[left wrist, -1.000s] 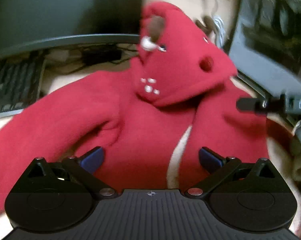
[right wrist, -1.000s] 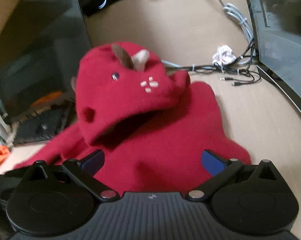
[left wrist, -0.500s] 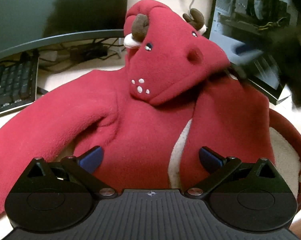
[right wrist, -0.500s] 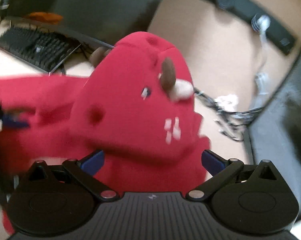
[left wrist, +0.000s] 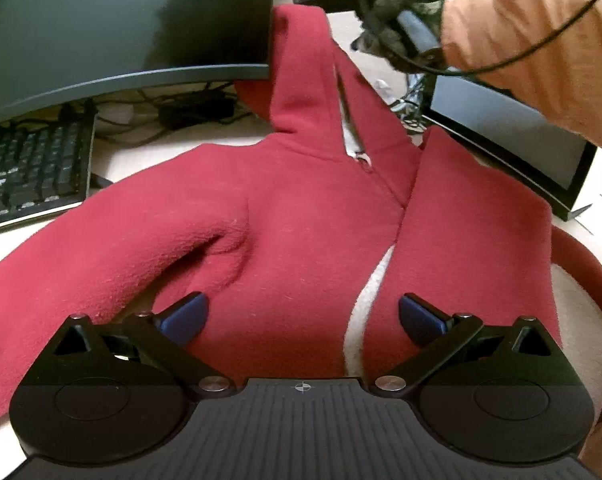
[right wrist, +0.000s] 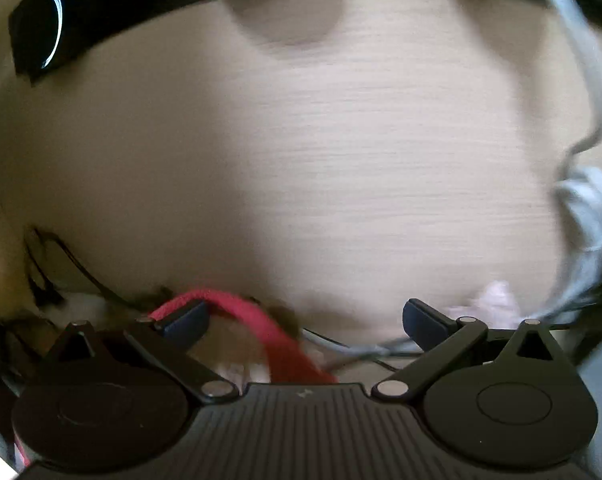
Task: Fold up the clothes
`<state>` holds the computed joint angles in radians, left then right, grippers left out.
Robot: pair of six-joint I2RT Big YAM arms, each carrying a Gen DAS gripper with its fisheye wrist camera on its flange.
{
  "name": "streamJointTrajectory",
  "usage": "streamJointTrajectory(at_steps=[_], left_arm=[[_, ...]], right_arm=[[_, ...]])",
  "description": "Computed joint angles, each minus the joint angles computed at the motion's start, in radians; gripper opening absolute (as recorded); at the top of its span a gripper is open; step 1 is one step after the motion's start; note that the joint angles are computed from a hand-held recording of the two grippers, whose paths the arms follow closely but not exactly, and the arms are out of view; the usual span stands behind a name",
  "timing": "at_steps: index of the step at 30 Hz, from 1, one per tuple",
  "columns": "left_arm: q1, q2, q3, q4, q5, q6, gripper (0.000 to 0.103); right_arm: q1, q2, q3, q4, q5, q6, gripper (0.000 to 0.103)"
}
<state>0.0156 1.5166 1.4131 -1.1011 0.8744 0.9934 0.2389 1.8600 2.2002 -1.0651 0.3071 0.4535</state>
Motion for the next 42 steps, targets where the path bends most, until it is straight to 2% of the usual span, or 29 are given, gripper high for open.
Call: streamJointTrajectory(at_steps=[2,4,8,10,12,14,16,19,22,25,26,28,30,32,34,36,39,42], left_arm=[[-0.001,-0.001,-0.001,0.007,-0.003,-0.010,0.103],[-0.001,0.000,0.001,0.002,-0.003,-0.010,0.103],[-0.006,0.007,0.017,-0.026,-0.015,0.002,0.103],[-0.015,0.010,0.031,-0.043,-0.035,0.009,0.103],[-0.022,0.027,0.062,-0.085,-0.043,0.029,0.103],[-0.024,0.055,0.108,-0.135,-0.031,0.054,0.103],[-0.025,0.079,0.147,-0.154,-0.012,0.053,0.103],[-0.034,0.113,0.181,-0.149,-0.029,0.061,0.103],[-0.031,0.113,0.171,-0.136,-0.045,0.065,0.103],[-0.012,0.070,0.119,-0.097,-0.070,0.084,0.103],[-0.002,0.057,0.103,-0.086,-0.075,0.094,0.103],[0.025,0.050,0.091,-0.089,-0.063,0.100,0.103],[0.043,0.043,0.081,-0.086,-0.054,0.082,0.103],[0.052,0.033,0.068,-0.074,-0.051,0.054,0.103],[0.048,0.016,0.050,-0.047,-0.065,0.017,0.103],[0.039,0.014,0.053,-0.043,-0.082,0.000,0.103],[0.035,0.032,0.085,-0.086,-0.090,-0.001,0.103],[0.042,0.058,0.122,-0.135,-0.065,-0.008,0.103]], right_arm=[[-0.002,0.003,-0.012,-0.008,-0.033,0.008,0.103],[0.009,-0.059,-0.103,0.005,-0.012,0.005,0.103],[0.067,-0.288,-0.377,0.107,0.146,-0.010,0.103],[0.133,-0.404,-0.500,0.114,0.240,-0.010,0.103],[0.229,-0.514,-0.612,0.064,0.323,0.036,0.103],[0.344,-0.583,-0.715,0.024,0.333,0.160,0.103],[0.471,-0.632,-0.805,-0.007,0.331,0.303,0.103],[0.588,-0.622,-0.880,0.036,0.398,0.404,0.103],[0.599,-0.597,-0.900,0.095,0.443,0.416,0.103],[0.582,-0.582,-0.878,0.089,0.398,0.382,0.103],[0.585,-0.590,-0.877,0.094,0.387,0.339,0.103],[0.603,-0.613,-0.875,0.084,0.391,0.218,0.103],[0.655,-0.624,-0.857,0.014,0.460,0.060,0.103],[0.709,-0.633,-0.846,-0.066,0.507,-0.057,0.103],[0.741,-0.641,-0.842,-0.099,0.460,-0.091,0.101],[0.768,-0.648,-0.837,-0.124,0.399,-0.114,0.087],[0.787,-0.626,-0.832,-0.124,0.306,-0.187,0.078],[0.796,-0.610,-0.832,-0.076,0.260,-0.252,0.077]])
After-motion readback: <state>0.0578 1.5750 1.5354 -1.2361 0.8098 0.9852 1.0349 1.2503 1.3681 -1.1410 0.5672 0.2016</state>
